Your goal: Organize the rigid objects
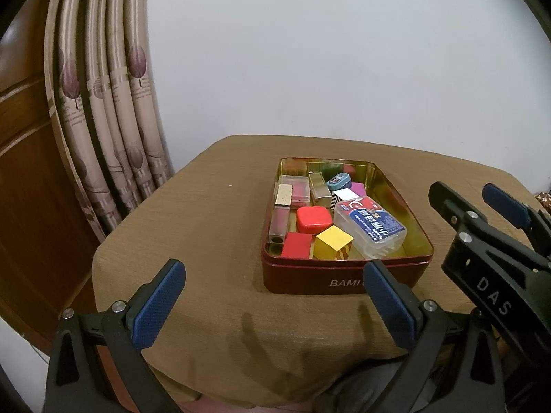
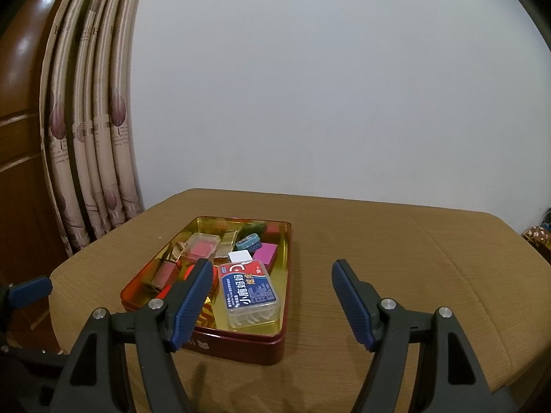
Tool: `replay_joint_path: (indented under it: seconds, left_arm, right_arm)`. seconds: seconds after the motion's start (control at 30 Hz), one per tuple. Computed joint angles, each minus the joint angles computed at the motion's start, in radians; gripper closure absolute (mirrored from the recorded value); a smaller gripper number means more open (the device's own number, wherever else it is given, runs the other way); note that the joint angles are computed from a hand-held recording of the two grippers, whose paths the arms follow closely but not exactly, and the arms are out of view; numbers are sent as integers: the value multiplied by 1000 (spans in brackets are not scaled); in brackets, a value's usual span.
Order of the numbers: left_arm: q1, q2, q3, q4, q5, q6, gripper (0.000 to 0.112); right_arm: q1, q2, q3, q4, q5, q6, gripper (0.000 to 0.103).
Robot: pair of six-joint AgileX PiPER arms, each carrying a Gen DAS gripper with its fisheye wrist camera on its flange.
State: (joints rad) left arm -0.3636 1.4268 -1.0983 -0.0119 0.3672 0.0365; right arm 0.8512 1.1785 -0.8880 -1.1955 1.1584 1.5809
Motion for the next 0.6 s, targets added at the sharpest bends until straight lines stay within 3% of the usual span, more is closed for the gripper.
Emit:
replay_joint_path:
  seconds: [0.4, 0.6]
  left_arm:
    - [26, 10, -12, -113, 15, 130, 10]
    - [18, 3, 26, -147, -73, 174, 10]
  right_arm:
    - [-26, 15, 0, 8, -31, -3, 30]
    - [-41, 14, 6, 8, -54, 9, 30]
